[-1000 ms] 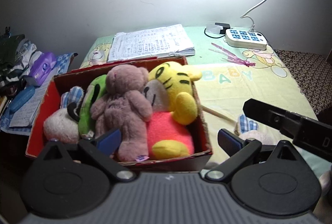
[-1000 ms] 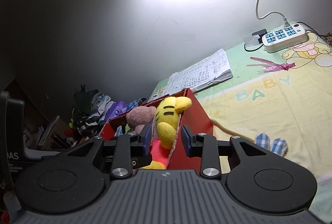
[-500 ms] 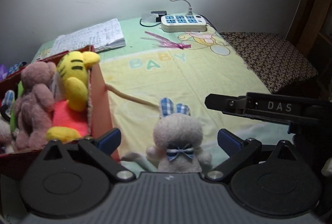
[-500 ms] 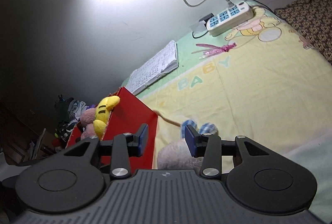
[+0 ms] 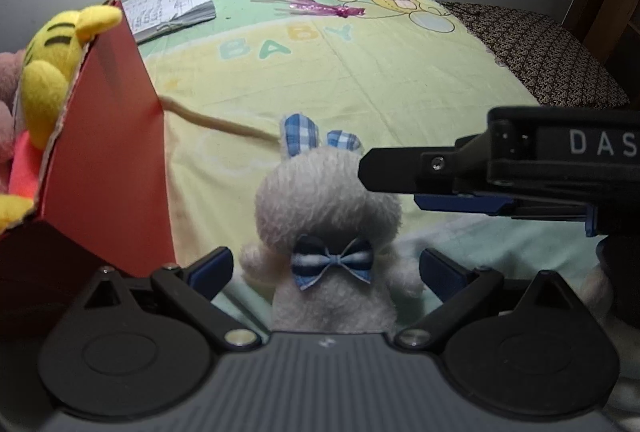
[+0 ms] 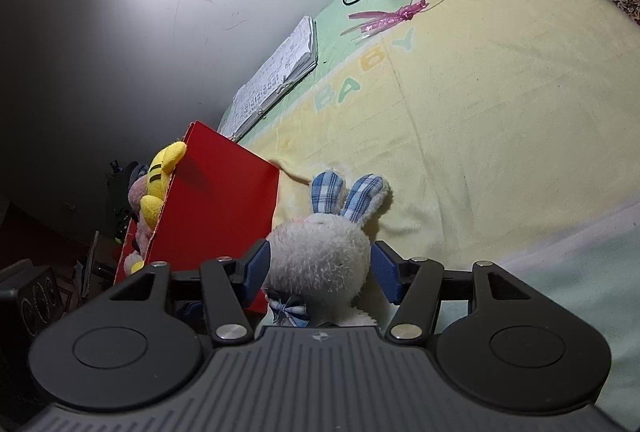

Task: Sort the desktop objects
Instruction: 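Lower the right gripper onto the white plaid-eared bunny and close it, then lift the white bunny with the right gripper and carry it to the box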

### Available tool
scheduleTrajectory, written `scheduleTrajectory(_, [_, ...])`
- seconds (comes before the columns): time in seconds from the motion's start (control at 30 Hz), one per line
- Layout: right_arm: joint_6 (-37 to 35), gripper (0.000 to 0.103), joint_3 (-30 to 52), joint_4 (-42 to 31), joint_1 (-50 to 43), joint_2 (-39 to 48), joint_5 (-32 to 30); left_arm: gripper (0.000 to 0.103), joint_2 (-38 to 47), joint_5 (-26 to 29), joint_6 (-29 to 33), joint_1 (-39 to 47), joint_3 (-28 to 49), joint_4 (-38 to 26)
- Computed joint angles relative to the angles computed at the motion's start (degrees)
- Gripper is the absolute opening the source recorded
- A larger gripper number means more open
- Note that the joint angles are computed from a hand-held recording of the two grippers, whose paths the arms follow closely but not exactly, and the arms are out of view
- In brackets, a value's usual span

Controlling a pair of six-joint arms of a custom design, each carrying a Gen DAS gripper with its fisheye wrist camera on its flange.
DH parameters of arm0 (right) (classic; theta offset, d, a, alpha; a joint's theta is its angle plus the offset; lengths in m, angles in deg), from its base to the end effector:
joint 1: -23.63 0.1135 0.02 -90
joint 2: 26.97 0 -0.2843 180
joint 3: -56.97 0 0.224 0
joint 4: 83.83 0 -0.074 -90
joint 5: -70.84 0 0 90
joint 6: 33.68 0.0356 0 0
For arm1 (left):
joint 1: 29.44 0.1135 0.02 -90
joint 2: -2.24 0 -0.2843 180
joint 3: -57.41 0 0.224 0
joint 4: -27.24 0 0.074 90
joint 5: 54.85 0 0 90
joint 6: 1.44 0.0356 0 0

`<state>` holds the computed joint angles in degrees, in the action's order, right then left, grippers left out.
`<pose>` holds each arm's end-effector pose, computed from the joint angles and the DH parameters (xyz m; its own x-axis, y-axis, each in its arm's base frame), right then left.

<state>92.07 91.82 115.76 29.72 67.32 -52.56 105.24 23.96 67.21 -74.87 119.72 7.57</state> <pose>0.2314 0.0444 0.1377 -0.8144 0.4036 -0.4170 -0.0407 0.6770 0.7348 0.2208 -0.2143 0.1498 -0.7980 0.3012 -0.5220 0.3661 0.9303 -0.0230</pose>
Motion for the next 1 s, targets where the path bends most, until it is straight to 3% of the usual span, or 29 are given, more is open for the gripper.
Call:
scheduleTrajectory(0.13, [0.24,0.06,2.49,-0.32,0.23,4.33,-2.52,0.097,2.96,1.17,0.22,0.99,1.37,0.47])
scheduleTrajectory(0.2, [0.58,0.062,3.52,0.03,0.64,6.59,-3.56,0.089,4.34,2.77,0.2,1.73,2.39,-0.05])
scheduleTrajectory(0.47, [4.58,0.066,6.08,2.83,1.18,12.65,-8.52,0.085,5.32,4.33,0.97,2.54,3.5,-0.42])
scheduleTrajectory(0.7, [2.19,0.058,5.44,-0.73,0.72,8.87,-8.18,0.083,3.79,7.28,1.87,2.66,3.38,-0.27])
scheduleTrajectory(1.0, [1.07,0.058,2.06,-4.38,-2.48,-2.23,-7.44,0.083,-2.79,9.5,2.34,1.35,3.1,-0.36])
